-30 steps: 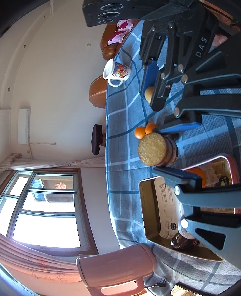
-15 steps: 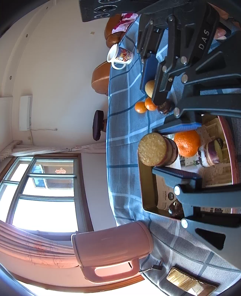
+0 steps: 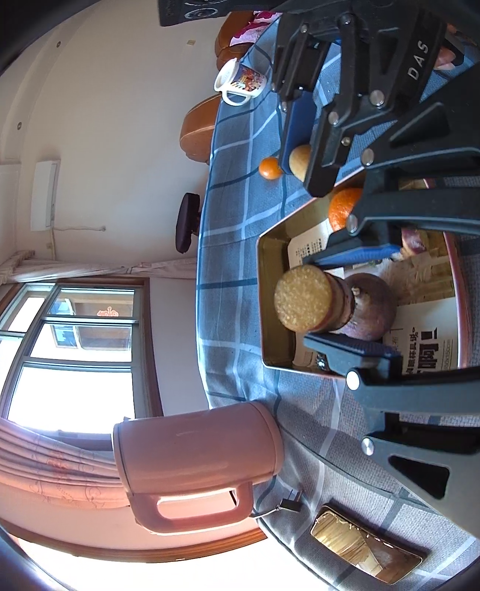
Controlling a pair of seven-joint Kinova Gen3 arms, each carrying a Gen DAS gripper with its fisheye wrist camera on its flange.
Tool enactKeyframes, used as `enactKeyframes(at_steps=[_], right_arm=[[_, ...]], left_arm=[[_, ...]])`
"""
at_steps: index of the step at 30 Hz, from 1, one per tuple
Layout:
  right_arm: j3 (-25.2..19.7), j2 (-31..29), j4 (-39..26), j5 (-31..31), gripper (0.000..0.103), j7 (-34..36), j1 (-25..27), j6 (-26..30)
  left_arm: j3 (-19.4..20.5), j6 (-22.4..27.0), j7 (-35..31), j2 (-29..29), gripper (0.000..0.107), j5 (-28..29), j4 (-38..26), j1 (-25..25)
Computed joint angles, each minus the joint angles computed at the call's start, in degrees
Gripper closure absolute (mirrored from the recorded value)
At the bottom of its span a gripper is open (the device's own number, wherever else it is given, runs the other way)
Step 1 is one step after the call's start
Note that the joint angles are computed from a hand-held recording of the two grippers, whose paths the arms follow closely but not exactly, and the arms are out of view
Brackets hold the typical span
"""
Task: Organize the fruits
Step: 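Carry biscuit cake in left tool and brown fruit in right tool over tin tray, then open left tool to drop biscuit cake in tray while right tool releases brown fruit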
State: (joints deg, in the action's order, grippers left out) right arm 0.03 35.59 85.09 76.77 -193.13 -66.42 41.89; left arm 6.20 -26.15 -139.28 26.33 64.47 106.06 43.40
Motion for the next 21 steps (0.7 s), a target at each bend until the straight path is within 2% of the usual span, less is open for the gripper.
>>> enactKeyframes(at_steps=[4, 21], right_arm=[[-0.2, 1.0, -1.7, -1.6, 0.073, 2.2, 0.5, -0.9], [3.4, 3.3, -5.2, -9.7, 0.073, 9.3, -0.6, -4.8]], left_arm=[[-0.4, 0.8, -2.4, 0.1, 0.071, 2.8, -0.3, -0.3], [0.9, 3.2, -7.9, 0.6, 0.071, 7.7, -1.5, -2.4]])
